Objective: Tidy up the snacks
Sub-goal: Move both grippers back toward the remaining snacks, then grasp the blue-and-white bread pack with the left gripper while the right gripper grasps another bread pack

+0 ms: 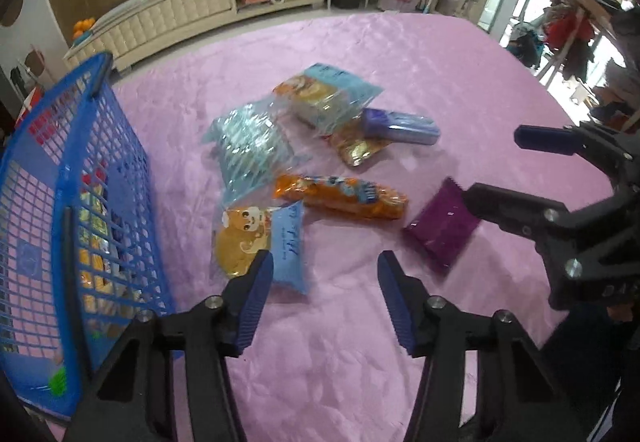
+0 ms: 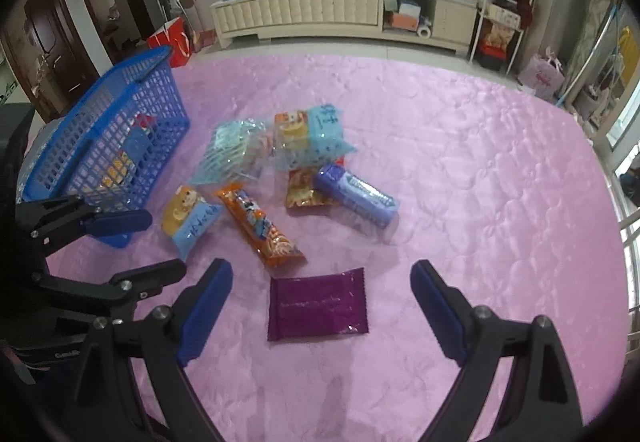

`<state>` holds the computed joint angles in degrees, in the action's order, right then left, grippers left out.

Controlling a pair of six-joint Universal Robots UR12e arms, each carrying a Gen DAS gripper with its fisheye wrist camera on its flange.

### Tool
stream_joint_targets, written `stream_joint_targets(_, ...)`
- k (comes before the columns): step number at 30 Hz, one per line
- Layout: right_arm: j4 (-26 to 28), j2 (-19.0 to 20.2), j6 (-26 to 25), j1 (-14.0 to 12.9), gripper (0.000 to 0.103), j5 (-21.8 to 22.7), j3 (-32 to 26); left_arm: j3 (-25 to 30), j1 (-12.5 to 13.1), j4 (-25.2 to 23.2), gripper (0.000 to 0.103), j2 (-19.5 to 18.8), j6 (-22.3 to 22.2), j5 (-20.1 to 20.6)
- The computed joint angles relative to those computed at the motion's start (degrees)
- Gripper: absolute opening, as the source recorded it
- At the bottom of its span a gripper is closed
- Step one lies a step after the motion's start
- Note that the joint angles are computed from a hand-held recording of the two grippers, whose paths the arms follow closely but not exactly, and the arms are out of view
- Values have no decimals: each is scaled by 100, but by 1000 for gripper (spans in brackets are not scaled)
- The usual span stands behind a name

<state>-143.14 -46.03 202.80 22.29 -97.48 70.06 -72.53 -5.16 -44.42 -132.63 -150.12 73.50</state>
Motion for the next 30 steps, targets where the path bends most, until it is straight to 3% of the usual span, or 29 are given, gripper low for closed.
stream_joint_targets(2,58,73,-23,-4,93,26,-88,159,23,-167,35,-109,-162,-9)
stream_joint_targets(3,101,114,-25,-10,93,50,-135,244,39,-269,34,-166,-226,-50)
stream_joint_targets(18,305,352,73,-77,93,64,-429,554,-35,-94,34,-481,97,251)
stream_joint_targets(22,343,371,65,-77,93,71,-455,554,-54,-83,42,-504,201,335)
stream_joint_targets(26,361,387,61,-74,93,118,-464,521,-86,-294,62,-445,424,478)
stream_joint_targets(30,387,413,100,-60,93,131,-497,442,-164,87,62,-477,289,1099)
